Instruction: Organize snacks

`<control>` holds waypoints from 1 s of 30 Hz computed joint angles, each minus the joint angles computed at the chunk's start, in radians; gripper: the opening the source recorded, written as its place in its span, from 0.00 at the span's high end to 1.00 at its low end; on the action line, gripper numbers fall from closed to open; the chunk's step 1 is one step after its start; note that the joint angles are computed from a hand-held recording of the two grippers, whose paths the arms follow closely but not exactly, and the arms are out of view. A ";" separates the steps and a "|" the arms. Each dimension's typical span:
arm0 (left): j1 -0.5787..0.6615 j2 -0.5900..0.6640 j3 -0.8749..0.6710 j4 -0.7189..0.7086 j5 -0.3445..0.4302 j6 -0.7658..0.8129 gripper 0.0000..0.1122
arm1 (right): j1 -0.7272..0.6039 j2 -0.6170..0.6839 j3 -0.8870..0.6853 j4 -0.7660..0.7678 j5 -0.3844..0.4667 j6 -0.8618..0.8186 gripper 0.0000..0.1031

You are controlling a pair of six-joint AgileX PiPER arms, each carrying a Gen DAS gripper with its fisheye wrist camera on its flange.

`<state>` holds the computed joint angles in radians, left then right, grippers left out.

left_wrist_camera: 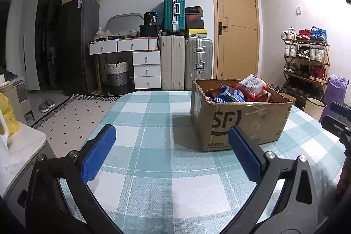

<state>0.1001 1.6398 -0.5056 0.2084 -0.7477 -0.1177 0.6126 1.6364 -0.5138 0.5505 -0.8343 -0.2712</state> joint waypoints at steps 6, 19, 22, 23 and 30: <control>0.009 -0.001 -0.004 0.034 0.004 -0.016 0.09 | 0.002 0.003 -0.003 0.003 -0.001 -0.002 0.00; 0.009 0.002 -0.005 0.034 0.003 -0.015 0.09 | 0.002 0.003 -0.001 0.002 -0.003 0.000 0.00; 0.009 0.002 -0.005 0.033 0.001 -0.013 0.09 | 0.002 0.003 -0.001 0.002 -0.003 0.001 0.00; 0.009 0.002 -0.005 0.032 0.002 -0.013 0.09 | 0.002 0.003 -0.001 0.002 -0.003 0.001 0.00; 0.009 0.003 -0.005 0.034 0.000 -0.015 0.09 | 0.002 0.004 -0.002 0.002 -0.004 0.001 0.00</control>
